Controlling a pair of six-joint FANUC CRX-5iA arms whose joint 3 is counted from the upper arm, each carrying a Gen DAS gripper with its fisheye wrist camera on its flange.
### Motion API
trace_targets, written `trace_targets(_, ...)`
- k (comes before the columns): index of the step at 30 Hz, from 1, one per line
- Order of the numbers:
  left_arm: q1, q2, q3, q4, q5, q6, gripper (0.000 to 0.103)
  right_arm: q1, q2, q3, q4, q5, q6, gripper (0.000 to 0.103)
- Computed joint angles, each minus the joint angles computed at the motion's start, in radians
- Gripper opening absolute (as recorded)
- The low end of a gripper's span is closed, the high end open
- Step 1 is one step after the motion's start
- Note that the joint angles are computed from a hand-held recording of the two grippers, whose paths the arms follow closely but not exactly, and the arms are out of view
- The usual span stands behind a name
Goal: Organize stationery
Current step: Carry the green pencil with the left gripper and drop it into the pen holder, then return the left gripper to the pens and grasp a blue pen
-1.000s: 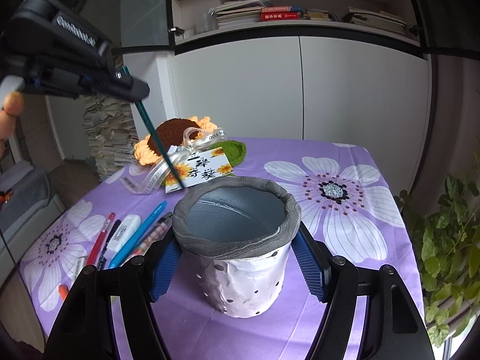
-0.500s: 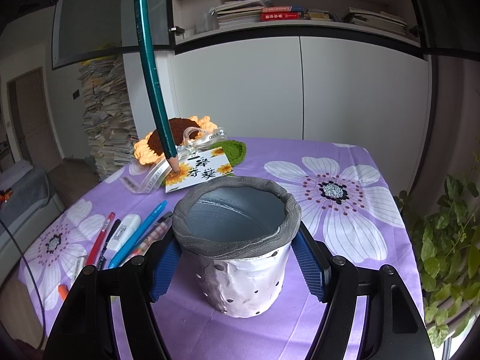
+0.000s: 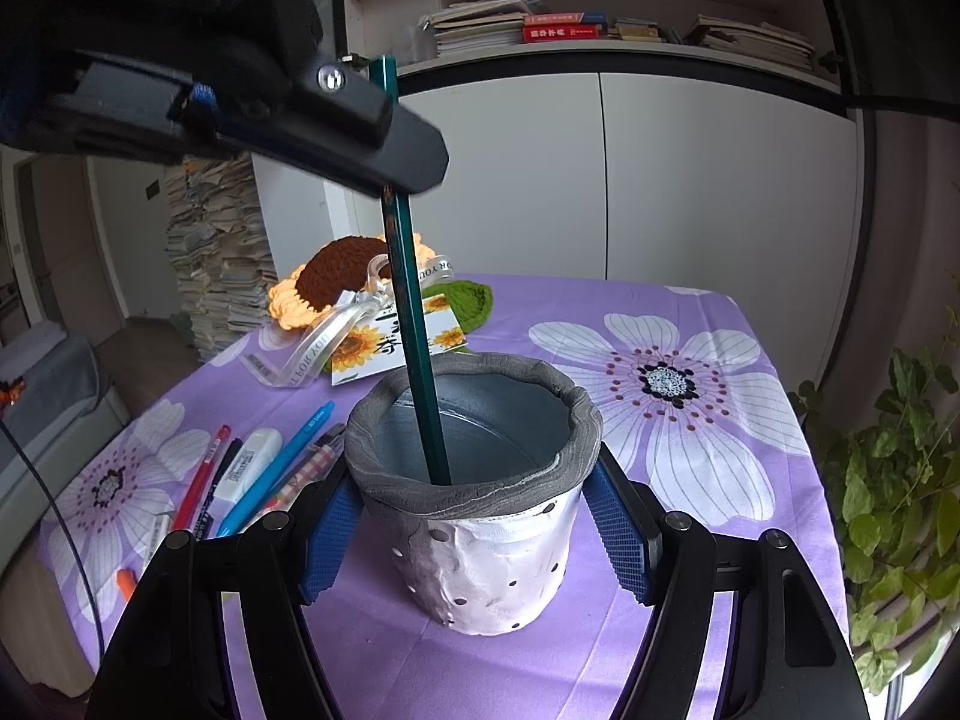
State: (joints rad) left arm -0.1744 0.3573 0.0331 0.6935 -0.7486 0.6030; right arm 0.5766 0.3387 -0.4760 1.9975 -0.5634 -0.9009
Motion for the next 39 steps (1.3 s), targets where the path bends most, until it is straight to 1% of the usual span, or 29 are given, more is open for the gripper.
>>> trace_targets(5,-0.002,0.005,-0.003,-0.012,0.022,0.007,0.005,0.001,0.000,0.000,-0.003,-0.001,0.004,0.072)
trace_targets(9,-0.002,0.020,0.016,-0.034,0.008,0.024,0.005,0.001,0.001,0.001,-0.004,-0.002,0.005,0.072)
trace_targets(14,-0.001,0.020,0.024,-0.052,-0.004,0.033,0.008,0.001,0.002,0.001,-0.004,-0.001,0.005,0.072)
trace_targets(17,0.008,0.015,0.029,-0.060,-0.013,0.039,0.020,0.000,0.000,0.001,-0.002,0.004,0.004,0.072)
trace_targets(18,0.013,0.008,0.023,-0.047,-0.013,0.030,0.033,0.000,0.001,0.002,-0.003,0.004,0.005,0.072)
trace_targets(19,0.019,0.001,0.015,-0.030,-0.008,0.017,0.050,0.000,0.001,0.002,-0.003,0.004,0.005,0.072)
trace_targets(21,0.030,-0.027,-0.025,0.025,0.024,-0.034,0.068,-0.001,0.000,0.001,-0.002,0.005,0.004,0.072)
trace_targets(24,0.048,-0.070,-0.077,0.089,0.064,-0.102,0.069,0.000,0.001,0.002,-0.001,0.004,0.003,0.072)
trace_targets(26,0.063,-0.087,-0.099,0.112,0.082,-0.120,0.069,-0.001,0.001,0.001,-0.001,0.004,0.003,0.072)
trace_targets(28,0.080,-0.098,-0.117,0.105,0.117,-0.108,0.069,0.000,0.001,0.002,-0.002,0.003,0.004,0.072)
trace_targets(30,0.098,-0.092,-0.109,0.034,0.143,-0.041,0.069,0.000,0.001,0.002,-0.002,0.003,0.004,0.072)
trace_targets(32,0.115,-0.057,-0.058,-0.111,0.134,0.083,0.066,0.001,0.001,0.002,-0.004,0.003,0.006,0.072)
trace_targets(33,0.121,-0.028,-0.017,-0.192,0.110,0.161,0.061,0.001,0.001,0.002,-0.004,0.003,0.007,0.072)
trace_targets(34,0.127,0.012,0.037,-0.262,0.067,0.236,0.051,0.001,0.000,0.001,-0.005,0.003,0.008,0.072)
trace_targets(35,0.130,0.055,0.094,-0.318,0.019,0.300,0.048,0.001,0.001,0.002,-0.004,0.004,0.007,0.072)
trace_targets(38,0.127,0.175,0.245,-0.414,-0.094,0.430,0.047,0.003,0.000,0.001,-0.011,0.002,0.015,0.072)
trace_targets(39,0.122,0.200,0.278,-0.437,-0.113,0.458,0.047,0.006,0.001,0.001,-0.019,-0.001,0.021,0.072)
